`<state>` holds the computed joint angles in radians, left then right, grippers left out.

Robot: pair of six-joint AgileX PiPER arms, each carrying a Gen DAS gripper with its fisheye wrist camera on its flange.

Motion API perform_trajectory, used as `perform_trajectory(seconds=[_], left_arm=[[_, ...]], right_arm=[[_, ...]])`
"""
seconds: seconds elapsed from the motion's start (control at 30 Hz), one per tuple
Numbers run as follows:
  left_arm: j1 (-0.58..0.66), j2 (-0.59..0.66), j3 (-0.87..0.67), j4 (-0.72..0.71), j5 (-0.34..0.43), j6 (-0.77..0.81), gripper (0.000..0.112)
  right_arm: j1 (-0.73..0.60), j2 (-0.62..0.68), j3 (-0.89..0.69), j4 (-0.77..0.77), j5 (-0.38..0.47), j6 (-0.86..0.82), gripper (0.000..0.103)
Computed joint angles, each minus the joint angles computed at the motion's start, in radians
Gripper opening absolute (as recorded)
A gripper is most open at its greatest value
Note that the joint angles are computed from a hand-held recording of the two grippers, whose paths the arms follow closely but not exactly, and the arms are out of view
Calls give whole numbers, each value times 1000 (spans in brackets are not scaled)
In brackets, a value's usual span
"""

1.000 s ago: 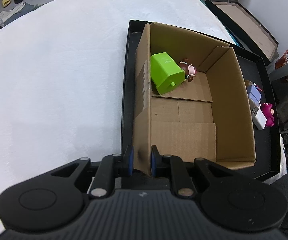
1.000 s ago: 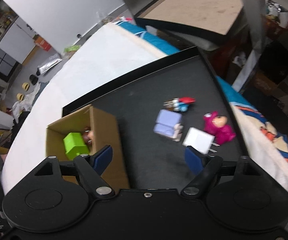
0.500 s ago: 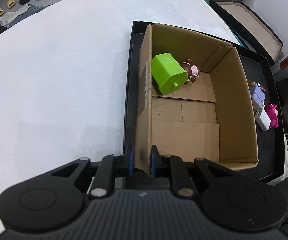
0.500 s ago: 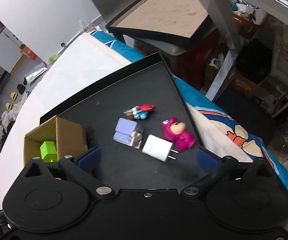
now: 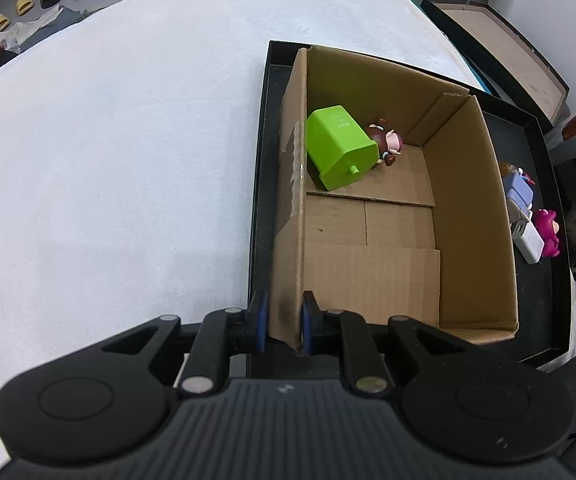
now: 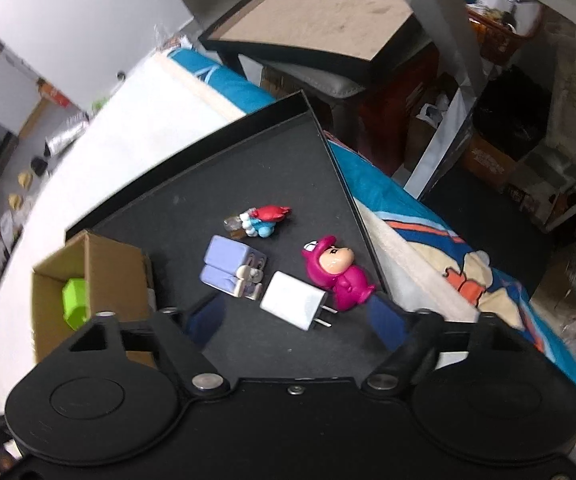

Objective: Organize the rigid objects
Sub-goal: 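Withdraw the right gripper from the box toward the remaining toys, then close the right gripper on the pink figurine and lift it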

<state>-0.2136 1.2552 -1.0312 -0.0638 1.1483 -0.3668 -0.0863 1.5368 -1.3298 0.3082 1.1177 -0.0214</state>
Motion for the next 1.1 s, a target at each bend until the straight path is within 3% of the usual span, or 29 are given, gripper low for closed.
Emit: perform_trajectory(seconds=[0.47, 1.1], left_arm=[[27, 8, 0, -20, -13, 13, 16], [33, 34, -6, -28, -20, 20, 16]], right_arm=[[53, 161, -93, -93, 15, -16, 45], [196, 278, -79, -315, -77, 71, 41]])
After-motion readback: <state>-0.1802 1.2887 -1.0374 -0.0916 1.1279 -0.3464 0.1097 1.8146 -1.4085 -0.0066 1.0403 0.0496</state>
